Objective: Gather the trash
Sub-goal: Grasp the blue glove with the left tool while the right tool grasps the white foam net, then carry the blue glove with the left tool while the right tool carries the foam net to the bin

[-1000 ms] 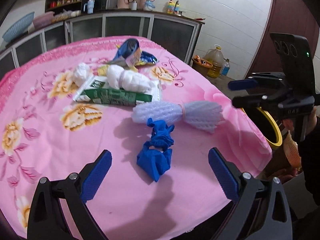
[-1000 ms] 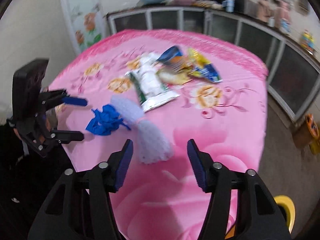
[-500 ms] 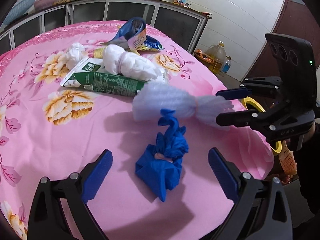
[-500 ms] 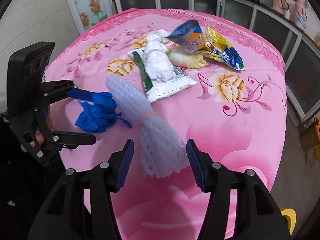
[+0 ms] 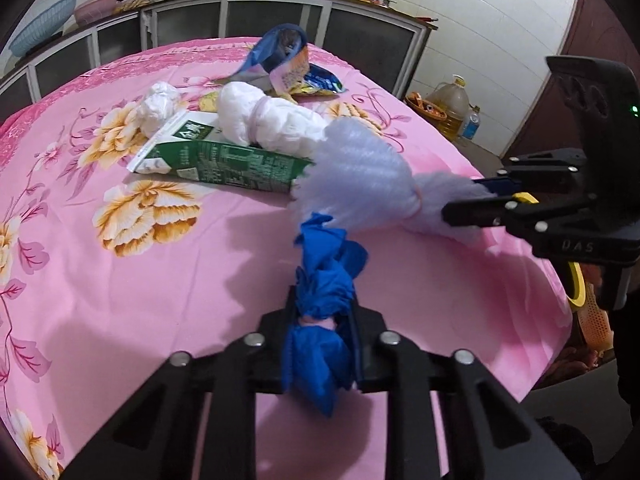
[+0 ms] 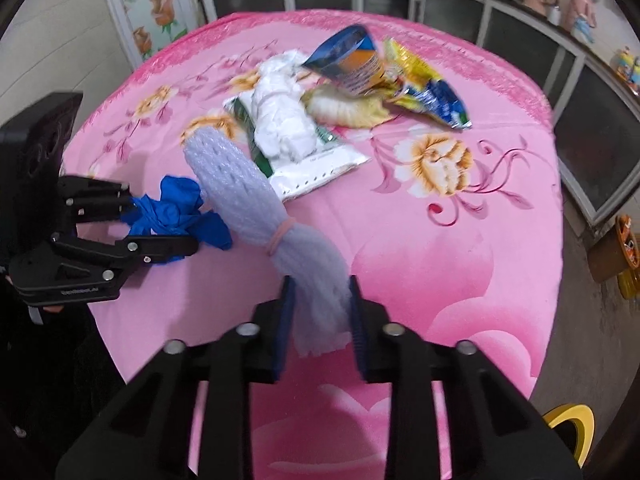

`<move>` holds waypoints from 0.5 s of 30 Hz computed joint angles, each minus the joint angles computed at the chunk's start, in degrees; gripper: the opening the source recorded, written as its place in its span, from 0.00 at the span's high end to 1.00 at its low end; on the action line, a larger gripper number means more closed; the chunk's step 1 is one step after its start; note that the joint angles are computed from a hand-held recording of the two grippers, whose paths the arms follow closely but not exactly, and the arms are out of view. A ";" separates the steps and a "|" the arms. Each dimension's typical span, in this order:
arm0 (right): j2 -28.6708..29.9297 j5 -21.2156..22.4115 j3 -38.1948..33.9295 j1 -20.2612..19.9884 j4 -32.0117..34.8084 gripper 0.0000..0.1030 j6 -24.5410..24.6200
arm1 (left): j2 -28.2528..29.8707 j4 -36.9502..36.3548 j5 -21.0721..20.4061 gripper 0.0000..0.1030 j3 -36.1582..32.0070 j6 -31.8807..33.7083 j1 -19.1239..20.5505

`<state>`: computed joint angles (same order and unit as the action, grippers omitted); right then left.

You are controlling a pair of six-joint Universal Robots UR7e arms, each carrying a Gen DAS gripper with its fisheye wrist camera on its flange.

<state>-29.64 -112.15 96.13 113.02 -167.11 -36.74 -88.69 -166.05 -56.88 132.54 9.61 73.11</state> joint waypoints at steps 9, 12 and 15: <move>-4.04 2.05 5.12 0.57 -5.33 0.85 1.61 | -6.67 -1.46 2.54 0.84 3.28 -0.56 -2.99; -5.21 2.45 6.78 0.67 -6.78 0.85 2.30 | -8.91 -1.35 3.98 0.84 4.48 -1.36 -4.33; -6.40 2.60 8.63 0.79 -8.77 0.85 3.23 | -10.99 -0.93 5.49 0.84 5.35 -2.19 -5.80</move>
<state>-36.03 -109.56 104.76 113.81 -175.88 -33.51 -99.68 -166.98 -51.39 137.88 7.42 67.31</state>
